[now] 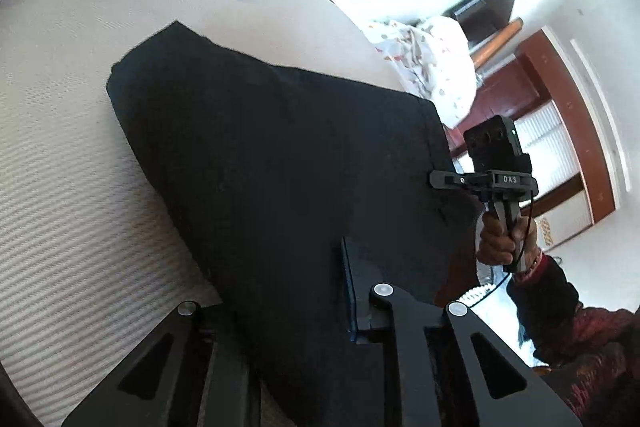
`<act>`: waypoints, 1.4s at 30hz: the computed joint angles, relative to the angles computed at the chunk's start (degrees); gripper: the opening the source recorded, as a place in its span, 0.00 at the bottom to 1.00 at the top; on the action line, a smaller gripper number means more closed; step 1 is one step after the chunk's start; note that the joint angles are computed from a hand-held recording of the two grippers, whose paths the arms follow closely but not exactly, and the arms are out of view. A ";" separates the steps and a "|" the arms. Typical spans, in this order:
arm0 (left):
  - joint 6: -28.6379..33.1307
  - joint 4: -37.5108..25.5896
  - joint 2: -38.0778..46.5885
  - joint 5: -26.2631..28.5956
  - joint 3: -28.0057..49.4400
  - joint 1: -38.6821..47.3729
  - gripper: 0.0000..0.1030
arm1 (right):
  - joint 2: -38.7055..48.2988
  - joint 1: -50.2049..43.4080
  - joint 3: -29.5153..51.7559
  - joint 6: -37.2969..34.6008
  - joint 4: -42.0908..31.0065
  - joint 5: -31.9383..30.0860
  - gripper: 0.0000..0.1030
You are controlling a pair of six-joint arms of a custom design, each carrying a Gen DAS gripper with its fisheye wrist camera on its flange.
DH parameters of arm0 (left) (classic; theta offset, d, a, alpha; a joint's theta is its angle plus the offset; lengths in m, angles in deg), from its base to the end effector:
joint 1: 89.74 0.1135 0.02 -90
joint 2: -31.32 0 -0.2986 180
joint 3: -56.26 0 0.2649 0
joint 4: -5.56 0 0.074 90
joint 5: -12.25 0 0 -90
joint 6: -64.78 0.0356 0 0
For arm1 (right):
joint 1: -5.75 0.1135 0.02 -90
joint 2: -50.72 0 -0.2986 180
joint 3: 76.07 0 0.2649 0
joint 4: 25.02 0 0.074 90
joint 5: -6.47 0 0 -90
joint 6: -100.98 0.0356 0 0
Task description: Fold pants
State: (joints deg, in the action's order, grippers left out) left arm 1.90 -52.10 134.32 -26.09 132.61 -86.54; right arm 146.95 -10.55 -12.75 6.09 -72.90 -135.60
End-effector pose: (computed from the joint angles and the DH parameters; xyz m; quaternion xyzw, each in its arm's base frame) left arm 0.3345 -0.0093 0.1900 0.2075 0.8750 -0.4083 0.1569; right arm 0.2864 -0.0545 0.1718 0.0540 0.8947 0.4168 0.1514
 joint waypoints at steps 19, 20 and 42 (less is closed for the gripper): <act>3.78 -4.95 3.37 1.41 0.71 7.98 0.18 | 5.83 8.95 6.28 4.68 1.11 1.66 0.44; 4.47 -5.88 3.84 1.42 1.23 8.16 0.19 | 6.16 9.08 6.41 4.71 1.06 1.35 0.47; -0.67 2.85 -3.87 -1.76 -3.04 11.70 0.16 | 5.18 18.57 0.99 18.95 22.28 -1.61 0.26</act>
